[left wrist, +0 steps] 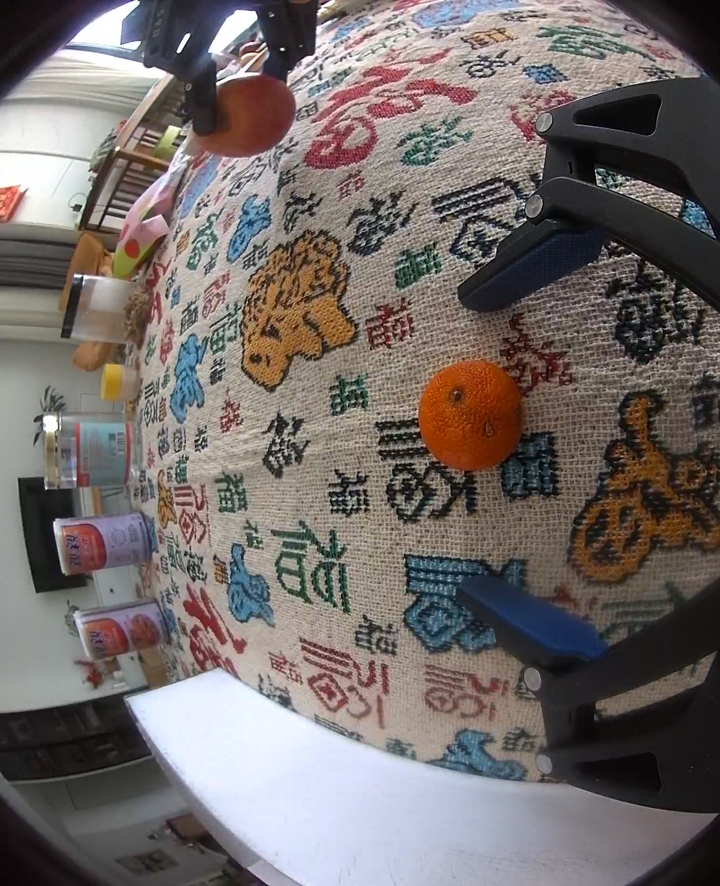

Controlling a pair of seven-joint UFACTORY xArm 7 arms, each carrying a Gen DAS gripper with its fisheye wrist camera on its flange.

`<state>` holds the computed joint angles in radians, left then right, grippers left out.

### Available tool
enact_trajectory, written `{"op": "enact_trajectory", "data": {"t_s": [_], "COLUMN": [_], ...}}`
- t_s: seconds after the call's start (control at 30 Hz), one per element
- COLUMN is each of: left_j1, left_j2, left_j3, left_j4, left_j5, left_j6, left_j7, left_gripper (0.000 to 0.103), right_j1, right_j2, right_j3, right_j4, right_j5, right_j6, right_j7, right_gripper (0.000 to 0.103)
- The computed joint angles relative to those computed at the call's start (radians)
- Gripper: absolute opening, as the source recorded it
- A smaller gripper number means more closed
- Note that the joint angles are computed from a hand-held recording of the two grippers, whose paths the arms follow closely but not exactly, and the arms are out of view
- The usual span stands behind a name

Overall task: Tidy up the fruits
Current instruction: 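Grasp the red apple with the right tool and lift it, then lower the red apple back onto the cloth and open the right tool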

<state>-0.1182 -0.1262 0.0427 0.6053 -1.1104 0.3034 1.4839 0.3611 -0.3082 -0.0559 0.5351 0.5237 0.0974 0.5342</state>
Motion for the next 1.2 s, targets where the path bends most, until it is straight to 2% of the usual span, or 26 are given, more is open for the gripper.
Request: {"op": "enact_trajectory", "data": {"t_s": [0.07, 0.13, 0.17, 0.2, 0.27, 0.33, 0.37, 0.43, 0.57, 0.67, 0.7, 0.73, 0.77, 0.87, 0.93, 1.0, 1.07, 1.2], "left_j1": [0.000, 0.000, 0.001, 0.000, 0.000, 0.000, 0.000, 0.000, 0.000, 0.000, 0.000, -0.001, -0.001, -0.002, -0.002, -0.002, -0.002, -0.002], "left_j2": [0.000, 0.000, 0.000, 0.000, 0.000, 0.000, 0.000, 0.000, 0.000, 0.000, 0.000, -0.001, -0.001, -0.001, 0.000, 0.001, 0.000, 0.000], "left_j3": [0.000, 0.000, 0.000, 0.000, 0.000, 0.000, 0.000, 0.000, -0.001, 0.000, 0.000, -0.001, -0.001, -0.001, -0.001, -0.001, -0.001, -0.001], "left_j4": [0.000, 0.000, 0.001, 0.000, 0.000, 0.000, 0.000, 0.000, -0.001, -0.001, -0.001, -0.002, -0.002, -0.002, -0.001, -0.001, -0.001, -0.002], "left_j5": [0.000, 0.000, 0.002, 0.002, 0.001, 0.001, 0.000, 0.000, -0.001, -0.001, -0.001, -0.002, -0.002, -0.003, -0.002, -0.002, -0.002, -0.002], "left_j6": [0.000, 0.000, 0.001, 0.000, 0.000, 0.000, -0.001, -0.002, -0.002, -0.002, -0.002, -0.002, -0.002, -0.005, -0.007, -0.006, -0.006, -0.007], "left_j7": [0.000, 0.000, -0.002, -0.001, -0.001, -0.001, 0.000, 0.000, 0.000, 0.000, 0.000, 0.001, 0.001, 0.002, 0.003, 0.002, 0.002, 0.002], "left_gripper": [0.098, 0.098, 0.098, 0.098, 0.098, 0.098, 0.098, 0.098, 0.098, 0.098, 0.098, 0.098, 0.098, 0.098, 0.098, 0.098, 0.098, 0.098], "right_j1": [0.127, 0.153, 0.184, 0.172, 0.081, -0.060, -0.104, -0.151, -0.215, -0.283, -0.291, -0.304, -0.314, -0.318, -0.308, -0.307, -0.341, -0.408], "right_j2": [-0.087, -0.114, -0.128, -0.155, -0.197, -0.257, -0.294, -0.359, -0.420, -0.451, -0.484, -0.524, -0.571, -0.594, -0.541, -0.470, -0.403, -0.300], "right_j3": [-0.029, 0.028, 0.046, 0.090, 0.206, 0.350, 0.394, 0.430, 0.447, 0.515, 0.531, 0.551, 0.576, 0.649, 0.693, 0.732, 0.784, 0.841], "right_j4": [-0.106, -0.178, -0.212, -0.248, -0.284, -0.314, -0.332, -0.362, -0.351, -0.317, -0.314, -0.307, -0.293, -0.207, -0.153, -0.110, -0.066, -0.034], "right_j5": [0.121, 0.126, 0.155, 0.153, 0.138, 0.109, 0.099, 0.082, -0.009, -0.105, -0.132, -0.168, -0.213, -0.358, -0.429, -0.480, -0.540, -0.621], "right_j6": [-0.057, -0.103, -0.165, -0.191, -0.184, -0.137, -0.118, -0.083, 0.035, 0.118, 0.158, 0.224, 0.318, 0.574, 0.660, 0.681, 0.694, 0.635], "right_j7": [0.008, 0.111, 0.127, 0.170, 0.241, 0.325, 0.365, 0.424, 0.458, 0.513, 0.533, 0.553, 0.573, 0.589, 0.593, 0.613, 0.674, 0.830], "right_gripper": [0.057, 0.057, 0.057, 0.057, 0.057, 0.060, 0.061, 0.062, 0.062, 0.063, 0.068, 0.074, 0.077, 0.079, 0.079, 0.079, 0.079, 0.079]}}
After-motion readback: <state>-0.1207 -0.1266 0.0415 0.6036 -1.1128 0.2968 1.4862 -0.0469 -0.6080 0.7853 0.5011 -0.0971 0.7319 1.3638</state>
